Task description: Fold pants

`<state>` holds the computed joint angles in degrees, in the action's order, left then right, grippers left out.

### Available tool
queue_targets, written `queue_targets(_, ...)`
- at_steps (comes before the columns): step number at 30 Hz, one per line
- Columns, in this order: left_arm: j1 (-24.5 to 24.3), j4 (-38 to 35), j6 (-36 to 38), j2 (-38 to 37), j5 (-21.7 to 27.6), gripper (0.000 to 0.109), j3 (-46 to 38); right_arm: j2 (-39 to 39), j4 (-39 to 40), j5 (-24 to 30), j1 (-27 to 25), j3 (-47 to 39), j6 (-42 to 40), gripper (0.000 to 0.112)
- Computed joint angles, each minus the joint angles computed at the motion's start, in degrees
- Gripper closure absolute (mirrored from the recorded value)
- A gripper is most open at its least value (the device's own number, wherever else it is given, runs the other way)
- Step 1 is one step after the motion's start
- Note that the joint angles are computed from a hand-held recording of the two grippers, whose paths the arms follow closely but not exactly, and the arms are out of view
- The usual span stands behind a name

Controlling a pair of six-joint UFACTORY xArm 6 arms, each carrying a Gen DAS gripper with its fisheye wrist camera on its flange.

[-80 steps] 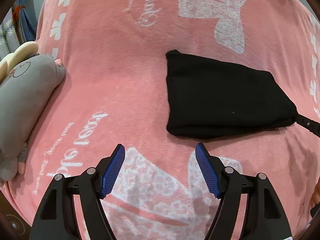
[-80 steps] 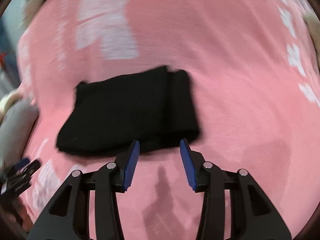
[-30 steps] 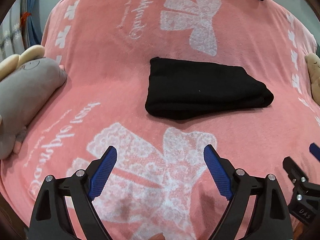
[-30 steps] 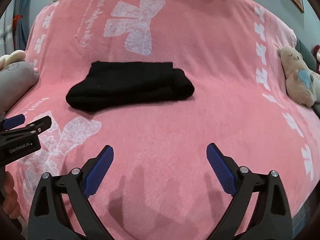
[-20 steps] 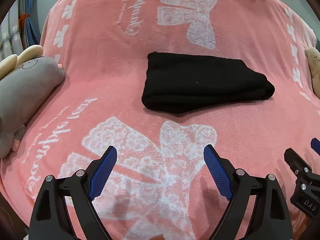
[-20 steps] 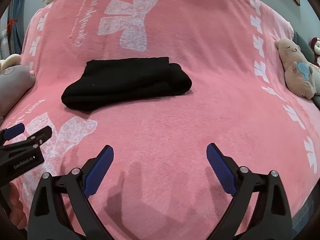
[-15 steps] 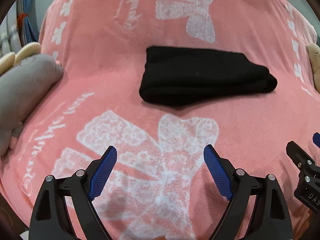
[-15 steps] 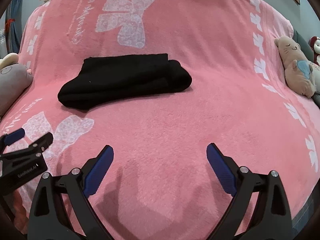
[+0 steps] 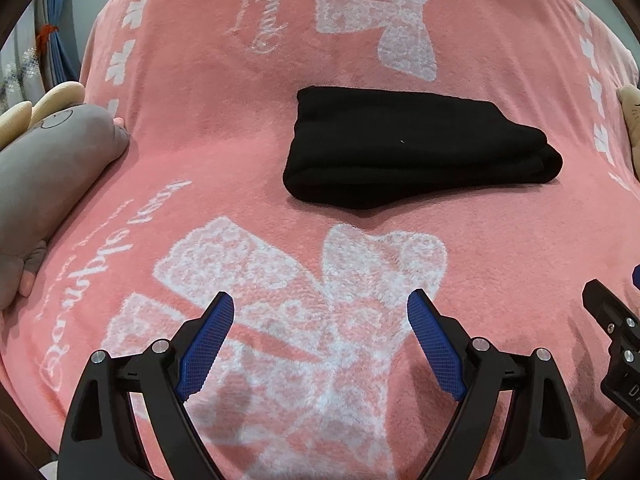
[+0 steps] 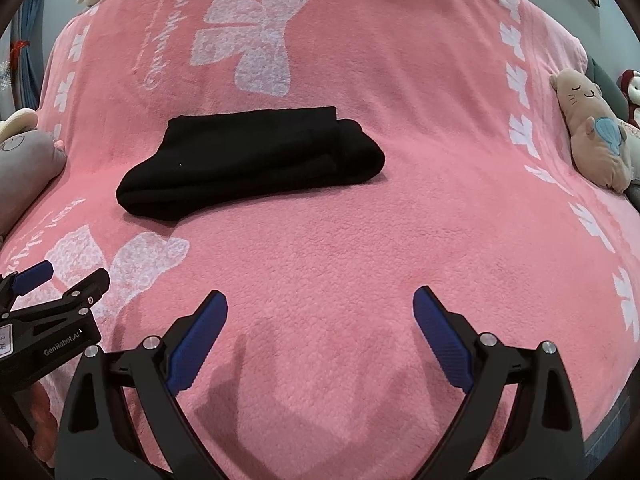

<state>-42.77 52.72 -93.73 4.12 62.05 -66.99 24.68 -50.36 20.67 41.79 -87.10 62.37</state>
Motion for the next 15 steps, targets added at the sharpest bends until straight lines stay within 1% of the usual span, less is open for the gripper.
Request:
queue_targets(10, 0.31, -1.12, 1.40, 0.30, -0.80, 0.022, -0.14, 0.04, 0.02, -0.06, 0.17, 0.05, 0.10, 0.020)
queue_targets(13, 0.13, -0.77, 1.08, 0.40, -0.21, 0.022, -0.23, 0.02, 0.19, 0.12, 0.24, 0.02, -0.03, 0.020)
queue_targets(15, 0.38, -0.88, 0.77, 0.06, -1.01, 0.022, 0.23, 0.08, -0.14, 0.35, 0.30, -0.09, 0.13, 0.020)
